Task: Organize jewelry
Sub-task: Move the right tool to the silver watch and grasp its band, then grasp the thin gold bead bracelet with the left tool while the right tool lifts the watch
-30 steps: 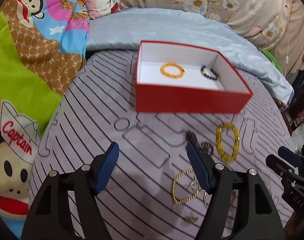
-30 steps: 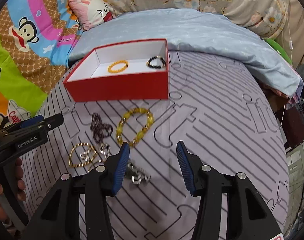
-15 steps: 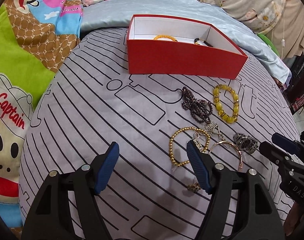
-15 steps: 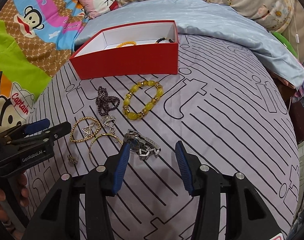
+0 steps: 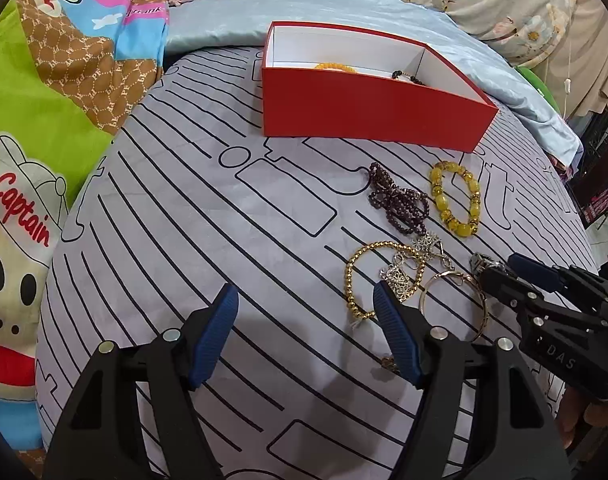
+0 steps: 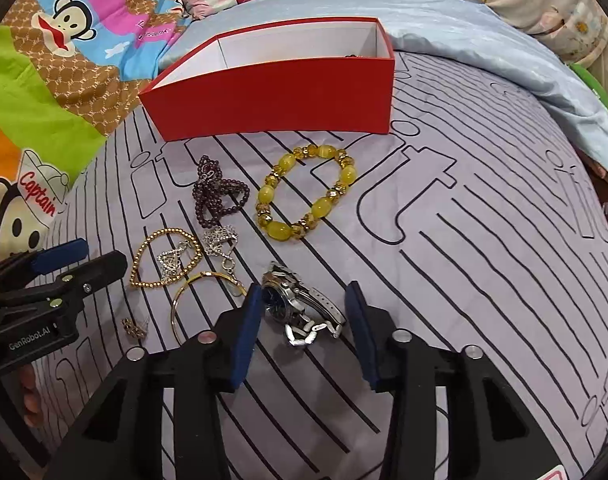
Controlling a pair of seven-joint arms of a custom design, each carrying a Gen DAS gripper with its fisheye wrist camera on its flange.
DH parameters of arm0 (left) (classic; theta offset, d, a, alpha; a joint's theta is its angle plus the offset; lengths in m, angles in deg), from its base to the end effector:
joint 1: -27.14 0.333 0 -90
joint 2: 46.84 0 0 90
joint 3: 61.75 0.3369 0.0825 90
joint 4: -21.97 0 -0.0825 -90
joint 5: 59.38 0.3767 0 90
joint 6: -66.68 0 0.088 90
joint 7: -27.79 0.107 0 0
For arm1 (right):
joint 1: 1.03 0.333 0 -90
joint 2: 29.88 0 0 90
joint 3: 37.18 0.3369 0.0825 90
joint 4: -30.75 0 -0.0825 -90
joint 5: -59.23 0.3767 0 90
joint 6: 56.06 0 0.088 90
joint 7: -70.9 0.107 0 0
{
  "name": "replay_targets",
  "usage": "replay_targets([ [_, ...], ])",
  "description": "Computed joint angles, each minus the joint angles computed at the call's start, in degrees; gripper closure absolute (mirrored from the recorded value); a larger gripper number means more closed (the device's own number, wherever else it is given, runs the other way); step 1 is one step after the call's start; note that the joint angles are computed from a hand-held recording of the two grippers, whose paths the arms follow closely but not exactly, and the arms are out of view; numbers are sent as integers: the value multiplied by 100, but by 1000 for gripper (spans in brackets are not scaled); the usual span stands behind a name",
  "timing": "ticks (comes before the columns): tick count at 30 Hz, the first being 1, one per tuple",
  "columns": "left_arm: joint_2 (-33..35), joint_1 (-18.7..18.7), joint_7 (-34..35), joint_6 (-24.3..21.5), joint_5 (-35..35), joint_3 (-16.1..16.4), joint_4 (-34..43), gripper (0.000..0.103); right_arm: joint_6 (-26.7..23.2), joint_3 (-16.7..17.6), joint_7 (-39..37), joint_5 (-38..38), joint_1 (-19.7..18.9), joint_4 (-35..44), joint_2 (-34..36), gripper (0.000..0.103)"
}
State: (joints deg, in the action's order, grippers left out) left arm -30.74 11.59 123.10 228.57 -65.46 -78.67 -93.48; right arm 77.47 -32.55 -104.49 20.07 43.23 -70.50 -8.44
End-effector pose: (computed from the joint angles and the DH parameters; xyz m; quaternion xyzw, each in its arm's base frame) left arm 0.5481 -0.3273 0.4043 -0.4765 0.8355 -0.2612 0.0813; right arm 0.4528 0.4940 0.3975 -0.5429 0.7964 -0.1821 0.1946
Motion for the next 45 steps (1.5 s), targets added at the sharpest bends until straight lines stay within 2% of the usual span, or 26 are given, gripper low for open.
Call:
replay_targets([
  [1, 11, 15, 16, -26, -33, -16, 13, 36, 27, -3, -1, -9, -3, -5, 4, 66],
  [2, 17, 26, 28, -43, -63, -28, 19, 36, 52, -1, -10, -10, -6, -7, 6, 70],
  [3, 26, 52, 73, -56, -116, -57, 26, 36, 144, 0, -7, -14, -19, -41, -4, 80],
  [4, 32, 49, 87, -65, -123, -57, 31, 36, 214, 4, -9, 3, -33, -67, -15, 82],
  [7, 53, 53, 150, -76, -168, -79, 44, 37, 244, -2, 29, 9, -13, -92, -28, 84],
  [9, 100, 82, 227, -132, -246, -119, 104, 43, 319, -6, 110, 0, -6, -159, -67, 87],
  [14, 198, 54, 342, -212, -324, -145, 205, 49, 365, 5, 273, -9, -3, -262, -144, 87],
  [19, 258, 22, 426, -139, -325, -157, 246, 63, 410, 12, 485, -79, -5, -353, -227, 87],
  [21, 274, 28, 471, -134, -330, -173, 261, 73, 410, 22, 544, -107, -13, -377, -255, 87],
  [23, 294, 109, 611, -181, -483, -270, 292, 75, 403, 31, 604, -137, -20, -396, -286, 87],
  [27, 307, 93, 768, -138, -548, -294, 279, 94, 452, 46, 727, -191, -50, -455, -334, 87],
  [30, 325, 122, 884, -162, -640, -342, 298, 99, 420, 65, 752, -206, -61, -440, -344, 87],
  [45, 70, 391, 1795, -525, -1875, -615, 354, 100, 186, 144, 880, -459, -59, -414, -529, 87],
])
